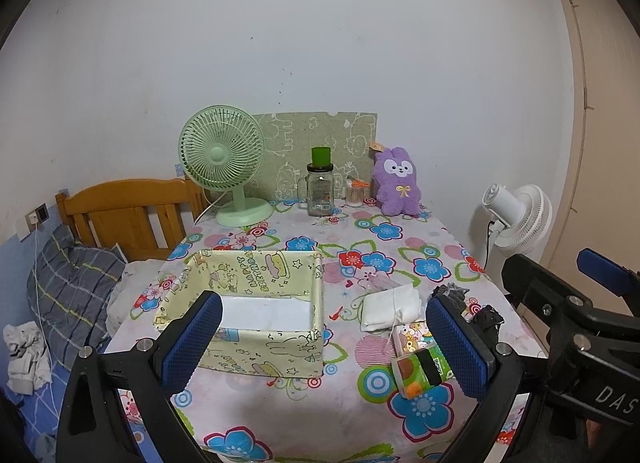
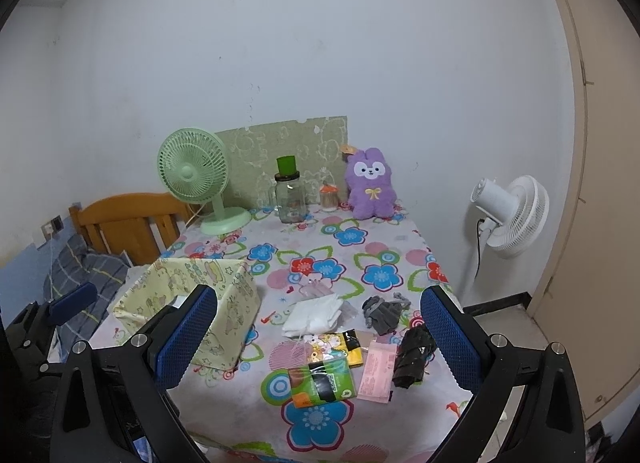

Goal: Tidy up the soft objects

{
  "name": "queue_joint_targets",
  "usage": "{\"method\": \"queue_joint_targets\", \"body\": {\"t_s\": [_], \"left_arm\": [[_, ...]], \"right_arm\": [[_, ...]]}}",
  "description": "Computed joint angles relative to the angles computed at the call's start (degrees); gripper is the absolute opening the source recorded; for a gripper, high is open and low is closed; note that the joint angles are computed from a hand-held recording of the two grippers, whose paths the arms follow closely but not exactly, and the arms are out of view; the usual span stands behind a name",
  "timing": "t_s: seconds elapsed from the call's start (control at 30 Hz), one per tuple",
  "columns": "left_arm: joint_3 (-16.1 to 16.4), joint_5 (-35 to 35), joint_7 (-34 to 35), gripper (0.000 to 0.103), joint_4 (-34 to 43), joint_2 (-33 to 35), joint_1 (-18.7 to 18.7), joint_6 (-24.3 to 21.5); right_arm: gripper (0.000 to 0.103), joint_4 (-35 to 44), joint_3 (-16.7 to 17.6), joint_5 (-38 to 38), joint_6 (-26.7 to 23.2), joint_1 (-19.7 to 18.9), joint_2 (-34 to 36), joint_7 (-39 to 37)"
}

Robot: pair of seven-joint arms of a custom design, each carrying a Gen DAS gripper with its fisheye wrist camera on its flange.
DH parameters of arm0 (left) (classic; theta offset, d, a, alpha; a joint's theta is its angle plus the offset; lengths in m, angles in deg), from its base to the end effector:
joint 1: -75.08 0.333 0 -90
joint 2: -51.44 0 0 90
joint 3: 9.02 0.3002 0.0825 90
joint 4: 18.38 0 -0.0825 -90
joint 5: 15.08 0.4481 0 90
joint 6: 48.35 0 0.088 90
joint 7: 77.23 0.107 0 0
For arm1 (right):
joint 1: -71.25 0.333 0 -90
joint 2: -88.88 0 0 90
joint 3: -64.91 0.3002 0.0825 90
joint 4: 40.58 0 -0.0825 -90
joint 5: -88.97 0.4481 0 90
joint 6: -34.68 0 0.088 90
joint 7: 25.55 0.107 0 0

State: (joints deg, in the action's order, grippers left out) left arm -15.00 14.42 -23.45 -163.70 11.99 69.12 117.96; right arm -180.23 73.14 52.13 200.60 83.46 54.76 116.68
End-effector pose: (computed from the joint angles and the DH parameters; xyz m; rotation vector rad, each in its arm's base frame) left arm 0.4452 -0.1305 0.5865 -1.5323 1.5706 -0.9525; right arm 0.4431 0.2129 0.5935 -1.5106 1.4977 -0.8159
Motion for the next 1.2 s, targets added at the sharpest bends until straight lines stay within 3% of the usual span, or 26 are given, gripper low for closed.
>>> {"method": "queue_joint_targets", "body": {"t_s": [0.4,0.53,1.2], "left_arm": [[-1.1,-0.3,-1.0,0.099,1.7,4.0,-0.1,-0.4],[-1.3,-0.5,-1.7,0.097,2.4,5.9,-0.4,-0.6],[0.9,-8.3,6.7,0.093,7.5,17.1,-6.5,-1.9]], "right_arm": [[0.102,-0.9,-0.2,-1.3,3.2,-1.7,1.7,0.4],[0.097,-1.0,-0.1,-2.0,3.8,-2.6,2.6,0.8],[0.089,0.1,-3.8,1.7,3.5,-1.7,10.6,-2.0]]}}
